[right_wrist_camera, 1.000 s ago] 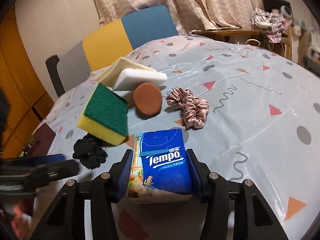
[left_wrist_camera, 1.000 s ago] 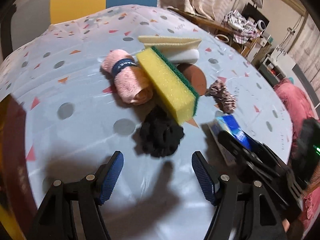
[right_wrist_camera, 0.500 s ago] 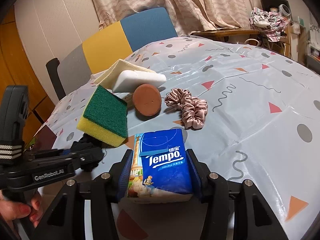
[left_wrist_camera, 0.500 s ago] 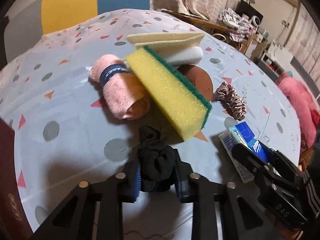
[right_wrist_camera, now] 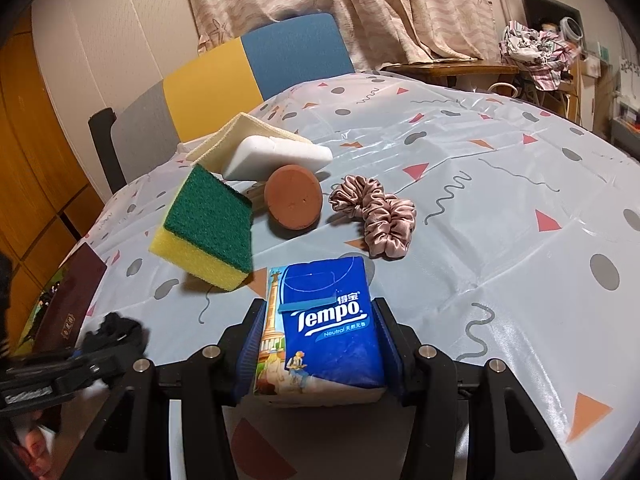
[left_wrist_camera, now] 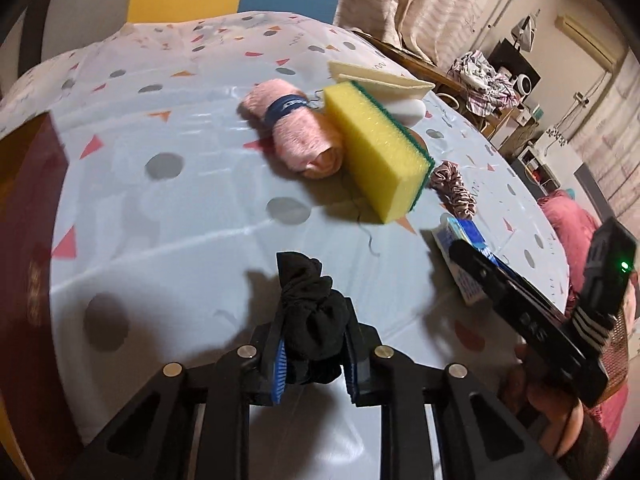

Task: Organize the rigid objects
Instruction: 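Carry the black scrunchie into the gold tray and release it while the right tool holds the tissue pack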

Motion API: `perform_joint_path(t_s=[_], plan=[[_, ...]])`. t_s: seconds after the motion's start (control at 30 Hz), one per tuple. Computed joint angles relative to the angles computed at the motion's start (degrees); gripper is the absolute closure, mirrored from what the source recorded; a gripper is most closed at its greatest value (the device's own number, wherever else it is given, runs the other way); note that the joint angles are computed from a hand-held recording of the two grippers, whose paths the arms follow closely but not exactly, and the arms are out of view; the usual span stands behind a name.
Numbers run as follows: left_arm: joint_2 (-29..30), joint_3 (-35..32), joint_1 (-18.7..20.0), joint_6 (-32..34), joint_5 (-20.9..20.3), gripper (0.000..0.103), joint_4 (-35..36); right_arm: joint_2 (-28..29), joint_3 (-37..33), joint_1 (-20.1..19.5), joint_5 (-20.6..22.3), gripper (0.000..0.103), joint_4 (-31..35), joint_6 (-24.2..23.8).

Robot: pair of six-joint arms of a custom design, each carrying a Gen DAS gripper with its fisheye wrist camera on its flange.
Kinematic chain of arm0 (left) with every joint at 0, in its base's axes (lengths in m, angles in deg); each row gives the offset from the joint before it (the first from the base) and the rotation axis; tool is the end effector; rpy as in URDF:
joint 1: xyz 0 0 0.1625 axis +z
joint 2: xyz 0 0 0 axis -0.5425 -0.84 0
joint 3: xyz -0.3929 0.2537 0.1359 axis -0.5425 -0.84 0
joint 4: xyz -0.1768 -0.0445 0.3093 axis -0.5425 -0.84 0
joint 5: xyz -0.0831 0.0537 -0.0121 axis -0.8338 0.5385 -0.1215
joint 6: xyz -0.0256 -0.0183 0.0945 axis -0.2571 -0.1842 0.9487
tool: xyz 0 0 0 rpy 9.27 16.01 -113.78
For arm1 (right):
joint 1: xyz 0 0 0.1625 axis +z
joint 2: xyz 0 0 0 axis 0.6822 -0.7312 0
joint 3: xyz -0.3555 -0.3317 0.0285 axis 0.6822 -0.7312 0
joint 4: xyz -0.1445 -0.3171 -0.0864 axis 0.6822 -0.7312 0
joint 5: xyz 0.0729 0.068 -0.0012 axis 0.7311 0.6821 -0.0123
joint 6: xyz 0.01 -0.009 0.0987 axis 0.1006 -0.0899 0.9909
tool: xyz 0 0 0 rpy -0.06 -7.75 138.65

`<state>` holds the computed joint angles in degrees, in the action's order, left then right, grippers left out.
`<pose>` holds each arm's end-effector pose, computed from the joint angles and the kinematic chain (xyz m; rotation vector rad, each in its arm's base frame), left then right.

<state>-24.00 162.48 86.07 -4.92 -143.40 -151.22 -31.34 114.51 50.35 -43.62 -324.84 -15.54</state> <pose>-0.2214 -0.5743 0.0795 0.9131 2.6827 -0.2823 0.1024 -0.4655 0.1606 -0.1728 -2.2044 1.2716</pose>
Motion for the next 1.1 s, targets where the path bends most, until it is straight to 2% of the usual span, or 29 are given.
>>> perform_joint_path(t_s=[0.4, 0.53, 0.77, 1.1], plan=[[-7.7, 6.68, 0.64, -0.12, -2.99, 0.083, -4.36, 0.49, -1.54, 1.18, -3.57, 0.05, 1.51, -1.65], [-10.69, 8.02, 0.85, -0.42, -2.85, 0.083, -5.39, 0.58, -1.87, 1.4, -4.26, 0.05, 1.9, -1.96], [-16.35, 10.27, 2.16, -1.2, 0.27, 0.083, -6.65, 1.0, -2.88, 2.13, -6.45, 0.05, 2.75, -3.05], [-22.06, 9.3, 8.01, -3.52, 5.59, 0.082, -8.09, 1.39, -3.67, 2.81, -8.29, 0.051, 3.27, -3.86]])
